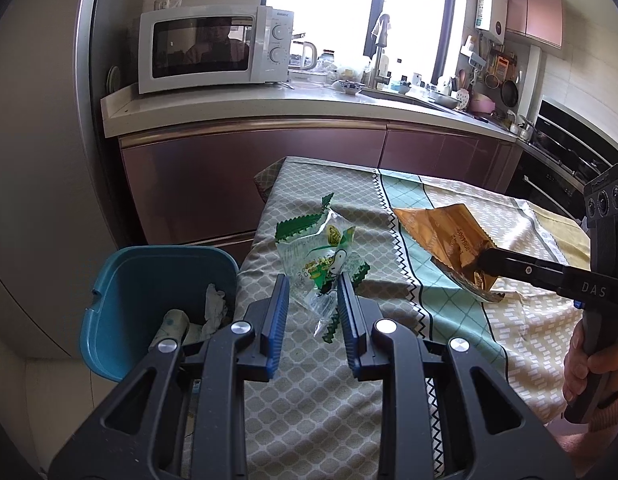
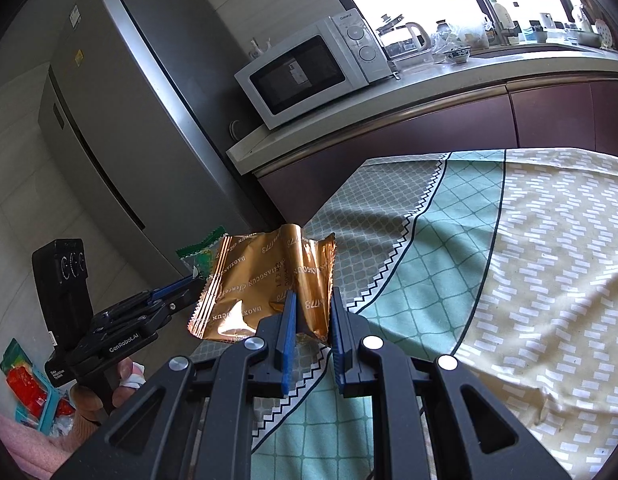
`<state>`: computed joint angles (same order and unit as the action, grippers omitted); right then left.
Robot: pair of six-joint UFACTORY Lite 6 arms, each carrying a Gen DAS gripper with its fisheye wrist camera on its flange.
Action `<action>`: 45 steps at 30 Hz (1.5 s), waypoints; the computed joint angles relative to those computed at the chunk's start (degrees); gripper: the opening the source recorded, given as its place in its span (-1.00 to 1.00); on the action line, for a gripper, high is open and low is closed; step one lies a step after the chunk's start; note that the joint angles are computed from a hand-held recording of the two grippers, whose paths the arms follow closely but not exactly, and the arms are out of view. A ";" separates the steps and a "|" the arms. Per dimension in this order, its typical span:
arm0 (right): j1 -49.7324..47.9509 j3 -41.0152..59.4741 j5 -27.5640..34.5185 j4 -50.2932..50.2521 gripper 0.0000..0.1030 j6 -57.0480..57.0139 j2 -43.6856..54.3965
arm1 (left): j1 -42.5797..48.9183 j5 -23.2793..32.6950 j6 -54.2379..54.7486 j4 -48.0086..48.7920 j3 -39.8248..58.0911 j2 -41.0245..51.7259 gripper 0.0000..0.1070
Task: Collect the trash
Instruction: 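Lift the candy wrapper and gold bag with both grippers and carry them to the teal bin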
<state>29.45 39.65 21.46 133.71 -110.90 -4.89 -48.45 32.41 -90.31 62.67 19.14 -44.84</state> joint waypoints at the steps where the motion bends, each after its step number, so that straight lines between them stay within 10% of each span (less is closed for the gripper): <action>1: 0.23 0.31 0.03 0.15 -0.72 -0.08 0.37 | 0.05 0.21 0.23 -0.25 0.03 -0.15 -0.53; 45: 6.16 10.08 -1.37 1.15 -0.72 -1.05 9.45 | 11.57 0.72 20.41 -14.50 -4.99 -14.64 -0.53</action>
<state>35.61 49.73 20.09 134.86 -111.96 4.56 -36.88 33.13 -69.90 48.17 14.15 -59.48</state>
